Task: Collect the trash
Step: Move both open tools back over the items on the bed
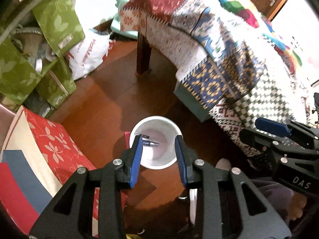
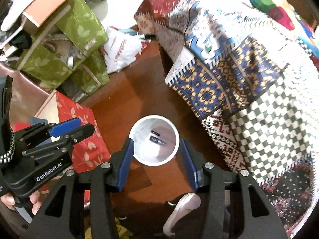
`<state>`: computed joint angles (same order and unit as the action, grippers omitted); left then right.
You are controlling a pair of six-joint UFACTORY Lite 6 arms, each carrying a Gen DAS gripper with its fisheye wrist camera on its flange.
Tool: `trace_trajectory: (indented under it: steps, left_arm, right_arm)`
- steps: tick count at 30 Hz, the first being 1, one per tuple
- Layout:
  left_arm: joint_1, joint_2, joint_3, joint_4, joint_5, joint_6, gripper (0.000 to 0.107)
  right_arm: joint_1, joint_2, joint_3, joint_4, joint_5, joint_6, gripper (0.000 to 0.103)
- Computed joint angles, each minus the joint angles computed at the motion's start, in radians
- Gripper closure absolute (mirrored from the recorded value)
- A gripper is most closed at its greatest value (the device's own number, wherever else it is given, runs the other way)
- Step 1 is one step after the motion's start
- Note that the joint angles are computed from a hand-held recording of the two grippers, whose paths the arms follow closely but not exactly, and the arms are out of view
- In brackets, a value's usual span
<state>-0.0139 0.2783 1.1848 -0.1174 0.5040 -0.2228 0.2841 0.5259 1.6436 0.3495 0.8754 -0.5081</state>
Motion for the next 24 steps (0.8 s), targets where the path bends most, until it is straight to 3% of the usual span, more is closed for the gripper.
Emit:
trace_trajectory:
  steps: [13, 24]
  left_arm:
    - [-0.216, -0.235, 0.095, 0.321, 0.112, -0.379, 0.076]
    - [-0.472, -0.069, 0.502, 0.514, 0.265, -0.582, 0.071]
  right_arm:
    - [-0.209, -0.333, -0.120, 0.125, 0.042, -0.177, 0.058]
    - [-0.524, -0.367, 0.030, 0.260, 0.179, -0.368, 0.058]
